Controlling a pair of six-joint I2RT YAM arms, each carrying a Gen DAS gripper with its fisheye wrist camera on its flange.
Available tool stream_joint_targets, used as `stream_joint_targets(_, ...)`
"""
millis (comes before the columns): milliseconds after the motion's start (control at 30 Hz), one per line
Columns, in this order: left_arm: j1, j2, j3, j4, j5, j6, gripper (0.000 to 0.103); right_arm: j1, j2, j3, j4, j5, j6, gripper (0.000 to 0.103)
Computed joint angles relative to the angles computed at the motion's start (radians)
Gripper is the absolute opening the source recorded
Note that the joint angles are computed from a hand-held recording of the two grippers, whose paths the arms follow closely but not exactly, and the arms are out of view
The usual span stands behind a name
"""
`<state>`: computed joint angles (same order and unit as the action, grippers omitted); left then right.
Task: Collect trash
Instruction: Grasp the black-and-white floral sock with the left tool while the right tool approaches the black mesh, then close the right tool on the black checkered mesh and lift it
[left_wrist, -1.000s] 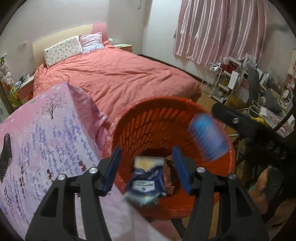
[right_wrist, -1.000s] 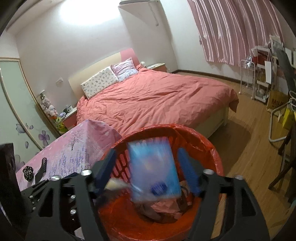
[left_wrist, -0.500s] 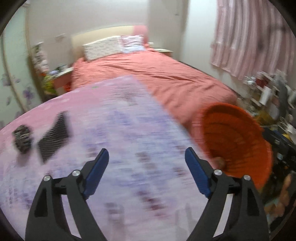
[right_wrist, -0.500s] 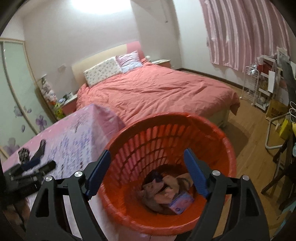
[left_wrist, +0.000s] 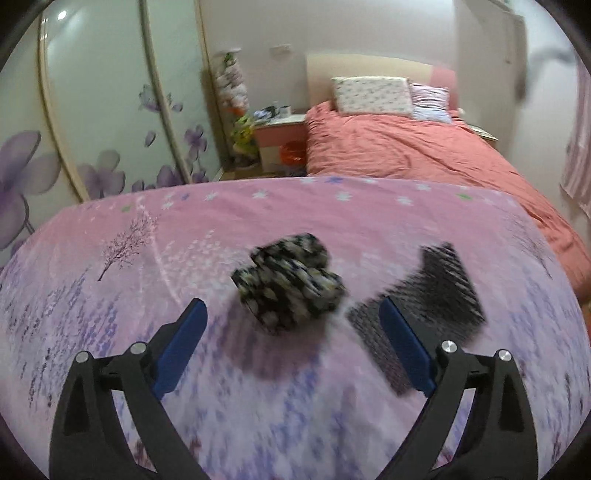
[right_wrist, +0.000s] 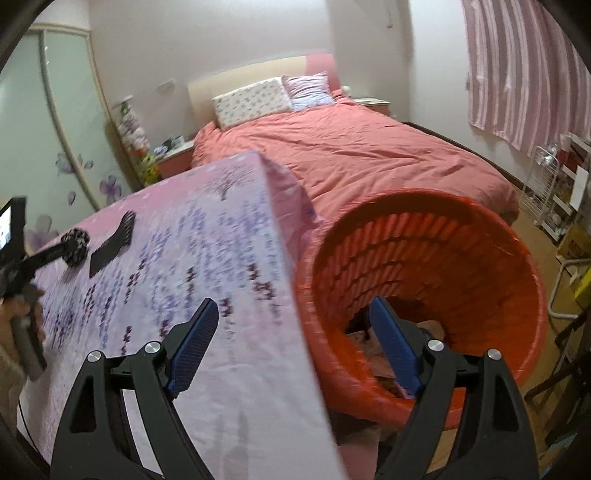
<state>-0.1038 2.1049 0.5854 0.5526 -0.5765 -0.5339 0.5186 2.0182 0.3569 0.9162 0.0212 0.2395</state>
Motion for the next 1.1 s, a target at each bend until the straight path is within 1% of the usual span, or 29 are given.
stream_joint_targets(67, 0.046, 0.034, 0.045, -0.007, 0.030, 0.028, 0.091, 0.035, 0.012, 0.022, -0.017, 0.022, 0.003, 0.084)
stream_joint_targets(133, 0.080, 0.067, 0.092, -0.032, 0.066, 0.050, 0.081, 0.067, 0.012, 0.042, -0.043, 0.039, 0.006, 0.084)
stream_joint_targets(167, 0.096, 0.084, 0.123, -0.065, 0.094, 0.053, 0.076, 0.081, 0.016, 0.049, -0.048, 0.047, 0.011, 0.084)
stream_joint_targets(200, 0.115, 0.095, 0.146, -0.088, 0.134, 0.054, 0.066, 0.100, 0.017, 0.062, -0.063, 0.057, 0.017, 0.084)
stream_joint_targets(233, 0.131, 0.105, 0.153, -0.088, 0.163, 0.055, 0.058, 0.121, 0.019, 0.078, -0.081, 0.068, 0.024, 0.084)
stream_joint_targets(267, 0.153, 0.111, 0.165, -0.099, 0.188, 0.057, 0.054, 0.135, 0.018, 0.087, -0.092, 0.074, 0.027, 0.084)
stream_joint_targets(333, 0.161, 0.108, 0.152, -0.091, 0.191, 0.059, 0.037, 0.169, 0.016, 0.103, -0.111, 0.090, 0.034, 0.084)
stream_joint_targets(400, 0.163, 0.097, 0.119, -0.079, 0.178, 0.090, 0.028, 0.203, 0.017, 0.126, -0.134, 0.103, 0.041, 0.084)
stream_joint_targets(500, 0.183, 0.051, 0.004, -0.022, 0.186, 0.141, 0.023, 0.248, 0.026, 0.163, -0.166, 0.122, 0.043, 0.084)
stream_joint_targets(633, 0.218, -0.006, -0.210, 0.137, 0.208, 0.201, 0.022, 0.306, 0.058, 0.253, -0.240, 0.123, 0.049, 0.084)
stream_joint_targets(667, 0.221, -0.006, -0.268, 0.198, 0.197, 0.225, 0.022, 0.318, 0.069, 0.280, -0.260, 0.119, 0.051, 0.084)
stream_joint_targets(700, 0.220, 0.004, -0.299, 0.243, 0.189, 0.238, 0.022, 0.336, 0.085, 0.321, -0.289, 0.114, 0.056, 0.083)
stream_joint_targets(800, 0.231, 0.067, -0.365, 0.405, 0.171, 0.283, 0.024, 0.377, 0.143, 0.452, -0.381, 0.105, 0.070, 0.083)
stream_joint_targets(833, 0.237, 0.085, -0.370, 0.438, 0.178, 0.290, 0.025, 0.389, 0.162, 0.491, -0.409, 0.104, 0.072, 0.083)
stream_joint_targets(900, 0.264, 0.093, -0.380, 0.467, 0.208, 0.294, 0.026, 0.422, 0.214, 0.605, -0.494, 0.119, 0.079, 0.083)
stream_joint_targets(1000, 0.297, 0.105, -0.389, 0.502, 0.246, 0.306, 0.027, 0.452, 0.272, 0.738, -0.586, 0.143, 0.073, 0.084)
stream_joint_targets(1067, 0.315, 0.115, -0.401, 0.529, 0.266, 0.311, 0.028, 0.466, 0.314, 0.822, -0.625, 0.163, 0.066, 0.095)
stream_joint_targets(1100, 0.321, 0.117, -0.403, 0.534, 0.272, 0.311, 0.030, 0.473, 0.345, 0.884, -0.656, 0.176, 0.063, 0.096)
